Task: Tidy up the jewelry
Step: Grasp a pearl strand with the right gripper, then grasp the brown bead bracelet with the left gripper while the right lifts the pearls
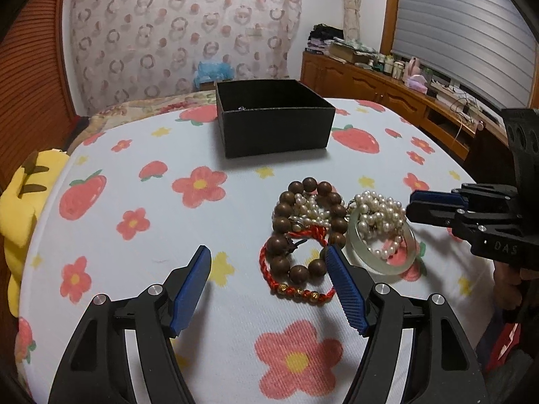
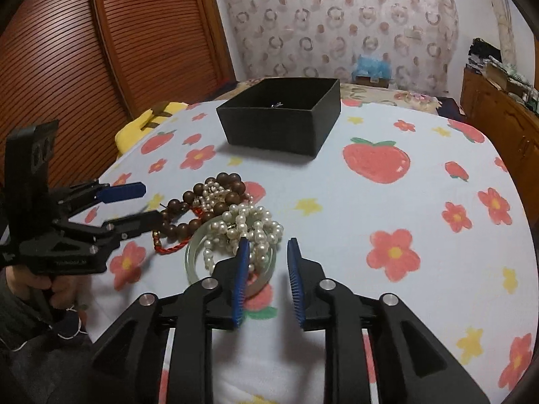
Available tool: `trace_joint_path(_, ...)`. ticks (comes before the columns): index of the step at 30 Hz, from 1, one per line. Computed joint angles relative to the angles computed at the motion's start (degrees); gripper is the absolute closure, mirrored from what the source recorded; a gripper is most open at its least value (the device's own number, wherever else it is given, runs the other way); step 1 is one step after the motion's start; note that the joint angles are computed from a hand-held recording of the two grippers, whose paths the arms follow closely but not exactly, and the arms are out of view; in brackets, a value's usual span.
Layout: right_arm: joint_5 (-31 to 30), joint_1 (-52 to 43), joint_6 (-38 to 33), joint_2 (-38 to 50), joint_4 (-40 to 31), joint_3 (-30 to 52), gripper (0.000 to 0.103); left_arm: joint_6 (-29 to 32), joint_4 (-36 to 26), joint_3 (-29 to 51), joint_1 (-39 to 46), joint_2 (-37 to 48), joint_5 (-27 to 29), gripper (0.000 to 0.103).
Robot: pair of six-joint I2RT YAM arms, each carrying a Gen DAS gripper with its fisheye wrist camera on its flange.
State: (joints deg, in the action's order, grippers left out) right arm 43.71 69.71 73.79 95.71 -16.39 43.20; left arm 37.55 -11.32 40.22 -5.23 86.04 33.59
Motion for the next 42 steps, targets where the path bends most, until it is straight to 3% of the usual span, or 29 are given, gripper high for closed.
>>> trace_joint_path(7,-3.2,-2.8,-3.6,-0.4,5.5,-1.7,0.077,0.0,0.3,0.2,0.2,0.8,0.1,0.035)
trace_joint_path(16,-4.6,-3.7,-5.4,0.0,6.8,-1.9,0.080,0.0,1.0,0.4,0.0,1.8,0.0,0.035)
trace_joint_path(19,-3.0,-2.9,-5.5,-0.3,6.0,-1.5,0.085,-0.5,1.5,0.4,-0.2,2.1,-0.2,0.035)
trace_joint_path(20,-2.5,-2.7,-5.7,-0.3,5.5,-1.2,0.095,-0.5,1.6,0.3,-0.3,2.1,-0.2,0.035)
trace_joint_path(34,3.1,0.2,-6.3,-4.9,-0.1,-0.2,0.095,-0.7,1.4,0.5,-0.1,2.4,0.1,0.035)
trace_joint_path(42,4.7,0.9,-4.9,-5.8,-3.8,1.1,0.095,-1.1,-3.0,4.1,-0.8,3.6,1.6,0.039)
